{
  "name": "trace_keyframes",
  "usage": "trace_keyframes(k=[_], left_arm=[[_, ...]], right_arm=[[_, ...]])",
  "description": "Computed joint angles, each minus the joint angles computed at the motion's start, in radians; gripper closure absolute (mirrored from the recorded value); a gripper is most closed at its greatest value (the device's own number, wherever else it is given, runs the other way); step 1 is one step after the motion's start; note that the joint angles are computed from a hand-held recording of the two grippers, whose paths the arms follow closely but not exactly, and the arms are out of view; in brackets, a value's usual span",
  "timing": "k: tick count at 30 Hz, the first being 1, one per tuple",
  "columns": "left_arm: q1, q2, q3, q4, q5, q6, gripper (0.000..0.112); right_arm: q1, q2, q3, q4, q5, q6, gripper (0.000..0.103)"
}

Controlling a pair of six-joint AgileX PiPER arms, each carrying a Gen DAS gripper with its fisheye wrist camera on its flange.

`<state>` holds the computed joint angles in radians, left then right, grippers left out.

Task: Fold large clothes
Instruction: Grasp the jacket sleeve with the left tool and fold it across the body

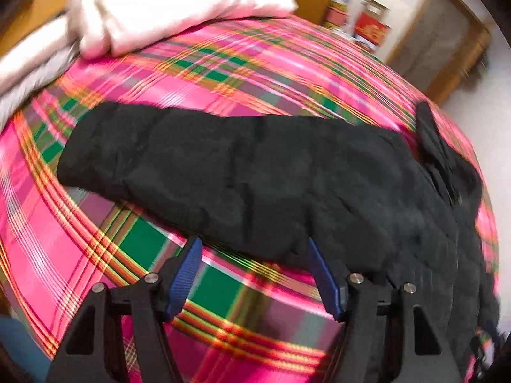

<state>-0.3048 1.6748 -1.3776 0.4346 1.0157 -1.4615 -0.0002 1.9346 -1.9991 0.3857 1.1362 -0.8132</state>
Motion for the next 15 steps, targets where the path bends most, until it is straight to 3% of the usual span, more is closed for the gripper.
trace_keyframes(k=[9, 15], left_arm=[[0.177, -0.068, 0.248, -0.026, -0.177, -0.21, 0.049], [0.194, -0.008, 0.224, 0.09, -0.172, -0.245, 0.049]], right_arm=[[-0.02, 0.125, -0.123, -0.01, 0.023, 0.058, 0.025], [-0.036, 0.162, -0.176, 0.012, 0.057, 0.067, 0.025]])
